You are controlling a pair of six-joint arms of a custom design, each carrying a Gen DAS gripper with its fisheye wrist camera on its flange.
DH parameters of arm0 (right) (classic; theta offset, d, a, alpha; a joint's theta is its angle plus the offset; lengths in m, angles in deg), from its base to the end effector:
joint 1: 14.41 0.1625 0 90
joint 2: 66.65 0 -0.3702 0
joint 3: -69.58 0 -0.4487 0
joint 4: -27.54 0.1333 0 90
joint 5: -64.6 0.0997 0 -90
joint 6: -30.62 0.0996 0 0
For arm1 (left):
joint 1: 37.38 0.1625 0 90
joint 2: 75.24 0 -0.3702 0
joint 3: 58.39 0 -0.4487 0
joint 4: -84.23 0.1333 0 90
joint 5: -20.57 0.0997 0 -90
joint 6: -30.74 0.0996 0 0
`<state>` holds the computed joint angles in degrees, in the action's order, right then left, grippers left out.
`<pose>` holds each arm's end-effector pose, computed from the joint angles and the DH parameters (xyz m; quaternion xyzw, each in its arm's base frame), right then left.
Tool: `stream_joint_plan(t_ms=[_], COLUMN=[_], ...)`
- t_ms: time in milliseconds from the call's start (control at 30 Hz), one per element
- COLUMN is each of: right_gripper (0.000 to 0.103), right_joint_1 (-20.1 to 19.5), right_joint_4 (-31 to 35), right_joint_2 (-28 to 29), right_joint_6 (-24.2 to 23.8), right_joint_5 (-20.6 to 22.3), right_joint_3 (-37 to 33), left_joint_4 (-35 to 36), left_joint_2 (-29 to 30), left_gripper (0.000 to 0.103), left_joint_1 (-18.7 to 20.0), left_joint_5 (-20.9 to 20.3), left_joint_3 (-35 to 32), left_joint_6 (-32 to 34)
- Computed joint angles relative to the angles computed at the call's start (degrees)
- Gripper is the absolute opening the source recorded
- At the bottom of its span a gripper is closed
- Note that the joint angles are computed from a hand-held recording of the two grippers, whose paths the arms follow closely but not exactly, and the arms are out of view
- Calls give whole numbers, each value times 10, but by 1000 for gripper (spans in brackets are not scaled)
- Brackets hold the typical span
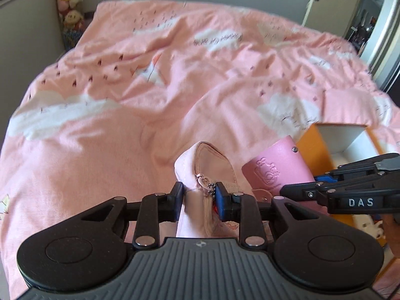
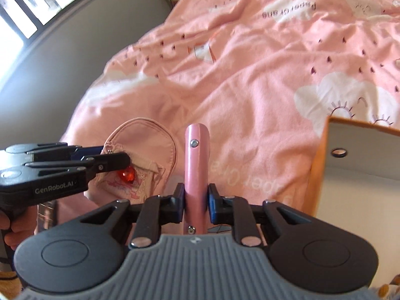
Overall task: Organize objects
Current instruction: 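Lower the phone case and pouch into the box beside the plushes with both tools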
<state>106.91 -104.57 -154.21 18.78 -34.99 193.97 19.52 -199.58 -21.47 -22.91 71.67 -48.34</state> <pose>0.3509 -0.3521 0.1748 0.3625 -0.9271 0.0594 0.0745 -0.2204 -0.2766 0.3134 0.0669 0.8890 -0.3132 0.3272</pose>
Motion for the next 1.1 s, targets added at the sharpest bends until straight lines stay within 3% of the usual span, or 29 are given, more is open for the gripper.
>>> stream_joint_plan(t_ms=[167, 267, 433, 567, 700, 900, 1100], right_gripper=[20, 20, 20, 20, 20, 20, 19], right_joint_1=[-6, -11, -36, -70, -107, -157, -176], right_joint_4=[0, -8, -22, -19, -28, -41, -17], right_joint_2=[-87, -136, -199, -221, -214, -167, -166], right_joint_6=[8, 8, 11, 18, 22, 36, 39], right_joint_5=[26, 16, -30, -69, -88, -69, -54], right_joint_3=[12, 20, 34, 46, 57, 52, 51], left_joint_4=[-30, -94, -288, -407, -422, -383, -382], left_joint_2=[50, 88, 156, 235, 317, 401, 422], left_gripper=[30, 30, 30, 30, 30, 30, 30], left_joint_1=[-54, -68, -51, -16, 12, 44, 51], left_joint_5=[34, 48, 39, 16, 13, 14, -10], left_joint_3=[-28, -37, -24, -26, -49, -88, -96], left_joint_6=[-4, 29, 156, 214, 242, 264, 283])
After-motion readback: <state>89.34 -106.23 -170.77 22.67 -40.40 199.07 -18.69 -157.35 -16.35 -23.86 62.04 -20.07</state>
